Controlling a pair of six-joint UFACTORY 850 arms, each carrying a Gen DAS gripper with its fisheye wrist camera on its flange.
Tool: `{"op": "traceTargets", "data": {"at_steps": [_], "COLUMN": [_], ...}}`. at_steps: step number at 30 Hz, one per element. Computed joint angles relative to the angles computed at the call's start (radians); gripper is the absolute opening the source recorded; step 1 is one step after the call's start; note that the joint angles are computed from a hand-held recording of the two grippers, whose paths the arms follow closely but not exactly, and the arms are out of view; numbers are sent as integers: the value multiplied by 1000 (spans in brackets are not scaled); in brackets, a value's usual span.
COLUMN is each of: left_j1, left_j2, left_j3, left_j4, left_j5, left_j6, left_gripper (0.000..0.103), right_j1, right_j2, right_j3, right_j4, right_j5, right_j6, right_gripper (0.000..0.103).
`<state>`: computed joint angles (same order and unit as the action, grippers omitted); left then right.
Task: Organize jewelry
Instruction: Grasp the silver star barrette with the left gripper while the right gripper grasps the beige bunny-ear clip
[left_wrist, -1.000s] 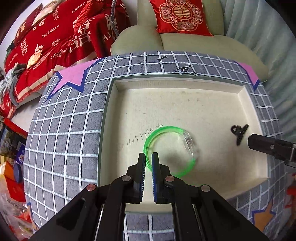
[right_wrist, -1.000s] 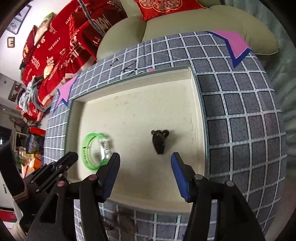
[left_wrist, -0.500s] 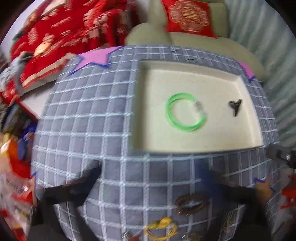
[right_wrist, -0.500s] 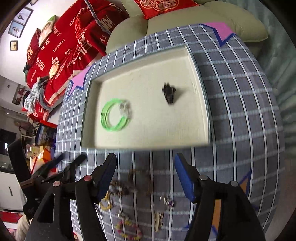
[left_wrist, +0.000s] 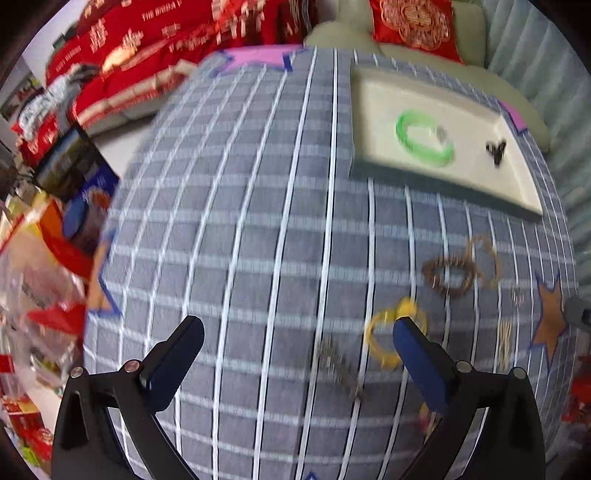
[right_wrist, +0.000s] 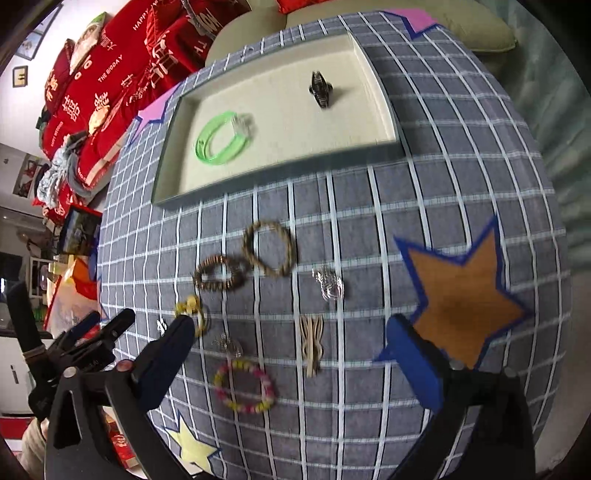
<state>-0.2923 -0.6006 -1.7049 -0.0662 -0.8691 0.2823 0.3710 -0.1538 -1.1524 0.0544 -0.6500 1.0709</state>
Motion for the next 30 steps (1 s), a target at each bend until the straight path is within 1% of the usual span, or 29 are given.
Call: {"op": "traceTargets", "data": {"at_steps": [2, 4, 5, 8, 12, 23, 24, 29, 30], "left_j1": [9, 14, 15, 19, 15, 18, 17, 6, 8], "left_j2": [24, 43, 46, 52, 36, 26, 26, 12, 8], "left_j3": [49, 91, 102, 133, 127, 130, 134, 126, 122], "left_j4": [6, 13, 20, 36, 44, 1, -2, 4, 2], "left_j5": [4, 4, 2, -1, -12, -6, -2, 14, 15], "left_j6": [1, -5, -16, -46, -70, -43, -42, -55, -53], "left_gripper": [103, 103, 103, 103, 103, 103, 103, 103, 103], "right_j1": [12, 32, 39, 56, 69, 78, 78, 80, 79], "right_j2": [-3, -9, -10, -6, -5, -38, -45, -87, -99], "right_j3": [-1, -5, -4, 13, 32, 39, 35, 4, -8], "right_j4": [13, -13, -18, -35, -54, -76, -79, -89, -89], "right_j5": [-34, -82, -92, -96, -113, -155, -156, -168, -171], "right_j6": [-4, 19, 29, 89, 133, 177, 176, 164, 158], "right_gripper": [103, 103, 103, 103, 103, 103, 102, 91, 87]}}
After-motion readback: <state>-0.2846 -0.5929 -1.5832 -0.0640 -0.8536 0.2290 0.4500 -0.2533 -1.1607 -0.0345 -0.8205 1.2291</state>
